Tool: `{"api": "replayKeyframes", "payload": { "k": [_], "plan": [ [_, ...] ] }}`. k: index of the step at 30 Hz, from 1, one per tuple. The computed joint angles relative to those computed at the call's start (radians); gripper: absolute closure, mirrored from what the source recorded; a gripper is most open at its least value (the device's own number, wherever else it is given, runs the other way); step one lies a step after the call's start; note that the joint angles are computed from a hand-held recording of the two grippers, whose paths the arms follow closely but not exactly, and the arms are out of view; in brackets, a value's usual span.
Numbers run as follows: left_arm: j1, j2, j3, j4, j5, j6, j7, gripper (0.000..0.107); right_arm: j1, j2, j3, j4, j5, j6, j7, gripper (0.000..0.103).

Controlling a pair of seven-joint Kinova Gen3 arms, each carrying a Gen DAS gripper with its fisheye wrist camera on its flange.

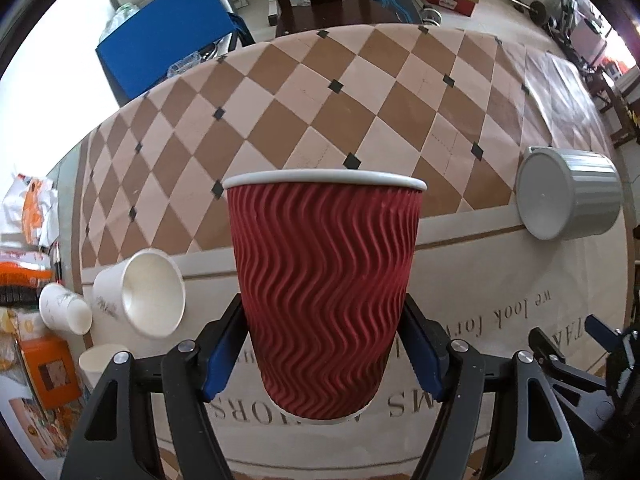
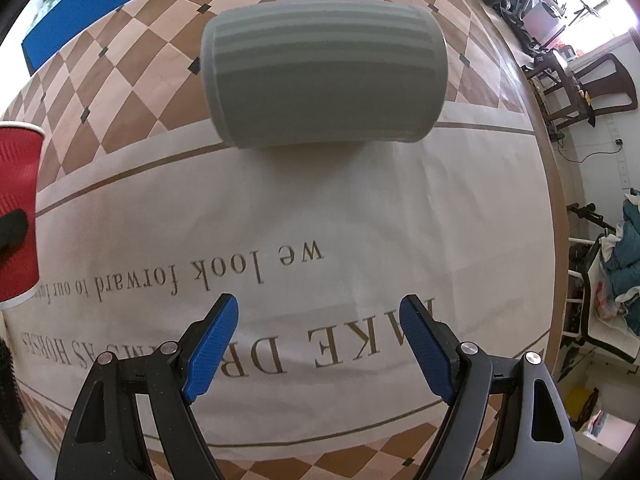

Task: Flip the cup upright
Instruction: 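Lift the red cup with the left tool and carry it toward the right tool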

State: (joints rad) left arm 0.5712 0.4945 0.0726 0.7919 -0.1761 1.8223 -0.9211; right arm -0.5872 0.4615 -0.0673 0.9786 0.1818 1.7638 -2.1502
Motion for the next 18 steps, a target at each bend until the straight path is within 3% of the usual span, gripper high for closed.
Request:
{"api": "replayKeyframes", "payload": {
  "k": [5,11,18],
  "plan": [
    [0.022,-0.065,0.006,0.046,0.014,0.011,0.082,0.037,-0.035,-0.027,-0.008,0.003,0.007,0.018,-0.030,0.019],
    [0.024,-0.168,0.041,0.177,0.060,-0.015,0.198,0.037,-0.065,-0.097,-0.025,0.069,0.013,0.030,-0.095,0.019],
    [-0.015,-0.301,0.092,0.404,0.199,-0.127,0.370,0.037,-0.088,-0.196,-0.070,0.201,0.006,0.030,-0.190,0.019]
  ]
}}
